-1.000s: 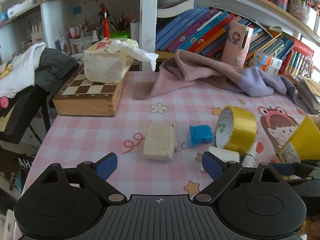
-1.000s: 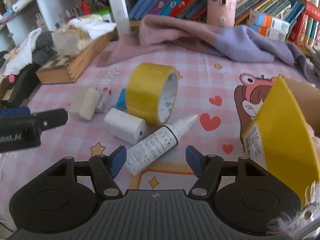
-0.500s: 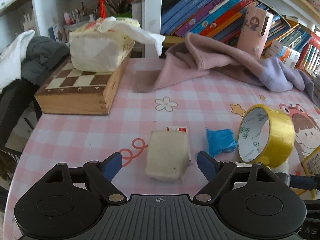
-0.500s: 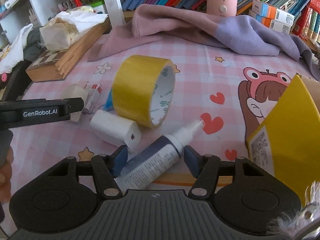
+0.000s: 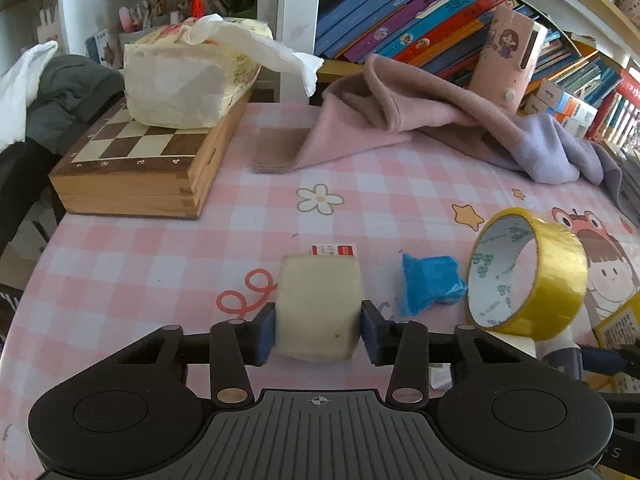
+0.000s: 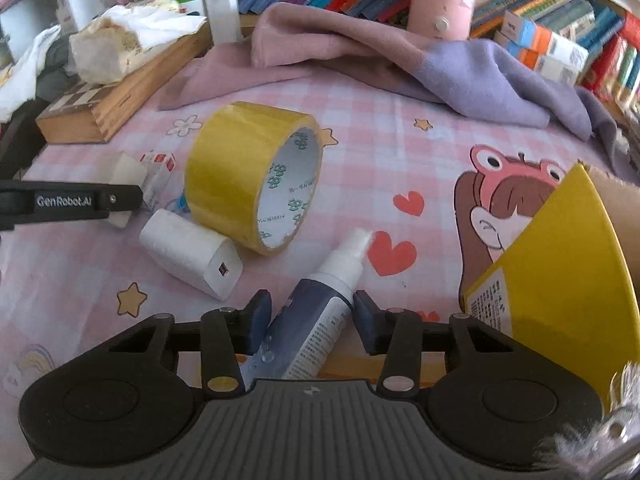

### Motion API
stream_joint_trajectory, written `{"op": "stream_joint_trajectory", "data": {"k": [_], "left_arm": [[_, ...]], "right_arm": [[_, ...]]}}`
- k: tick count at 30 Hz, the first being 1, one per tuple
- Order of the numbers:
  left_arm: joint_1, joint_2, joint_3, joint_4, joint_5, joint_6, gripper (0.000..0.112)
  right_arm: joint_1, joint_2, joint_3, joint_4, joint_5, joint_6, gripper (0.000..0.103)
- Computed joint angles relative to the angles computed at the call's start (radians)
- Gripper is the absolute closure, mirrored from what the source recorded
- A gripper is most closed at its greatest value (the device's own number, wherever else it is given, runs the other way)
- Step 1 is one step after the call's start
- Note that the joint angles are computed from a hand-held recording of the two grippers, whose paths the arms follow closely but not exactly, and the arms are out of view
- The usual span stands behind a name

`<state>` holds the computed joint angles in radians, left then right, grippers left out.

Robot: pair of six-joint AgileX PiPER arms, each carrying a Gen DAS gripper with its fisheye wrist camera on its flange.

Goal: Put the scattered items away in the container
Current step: 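Close the left gripper on the cream sponge block while the right gripper closes on the white spray bottle, then lift the sponge block and spray bottle and carry both over the yellow box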

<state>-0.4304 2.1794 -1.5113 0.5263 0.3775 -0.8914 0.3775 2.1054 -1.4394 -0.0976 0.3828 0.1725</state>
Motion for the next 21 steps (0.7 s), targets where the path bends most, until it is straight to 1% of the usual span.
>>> {"op": "stream_joint_trajectory", "data": {"k": [1,3,5,7,11,13,14,15,18,20,21], "left_arm": [[0.002,-0.018,0.019,-0.022,-0.008,0.016,0.075],[-0.003,-0.063,0.071,-0.016,-0.03,0.007,0.076],[-0.009,-0.112,0.129,-0.013,-0.05,0.009,0.077],[-0.017,-0.169,0.199,0.01,-0.069,-0.026,0.077],[-0.028,-0.244,0.298,0.011,-0.086,-0.088,0.077],[-0.039,-0.273,0.333,0.016,-0.082,-0.121,0.077],[-0.044,-0.29,0.352,0.023,-0.083,-0.142,0.077],[-0.051,-0.305,0.37,0.035,-0.085,-0.168,0.077],[-0.062,-0.342,0.416,0.052,-0.101,-0.218,0.077],[-0.071,-0.359,0.435,0.045,-0.111,-0.231,0.078],[-0.074,-0.367,0.442,0.037,-0.115,-0.231,0.078]], "right_arm": [[0.0,-0.004,0.012,0.007,-0.014,-0.027,0.063],[-0.001,-0.016,0.03,0.052,-0.026,-0.105,0.067],[-0.002,-0.031,0.047,0.121,-0.026,-0.201,0.068],[0.007,-0.048,0.069,0.135,-0.028,-0.25,0.068],[0.029,-0.066,0.109,0.05,-0.042,-0.196,0.068],[0.043,-0.07,0.115,-0.037,-0.034,-0.114,0.063],[0.045,-0.074,0.122,-0.05,-0.034,-0.097,0.06],[0.043,-0.08,0.131,-0.045,-0.035,-0.098,0.059],[0.028,-0.086,0.145,0.028,-0.031,-0.133,0.061],[0.008,-0.081,0.137,0.149,-0.023,-0.22,0.069],[0.006,-0.081,0.137,0.171,-0.023,-0.239,0.07]]}}
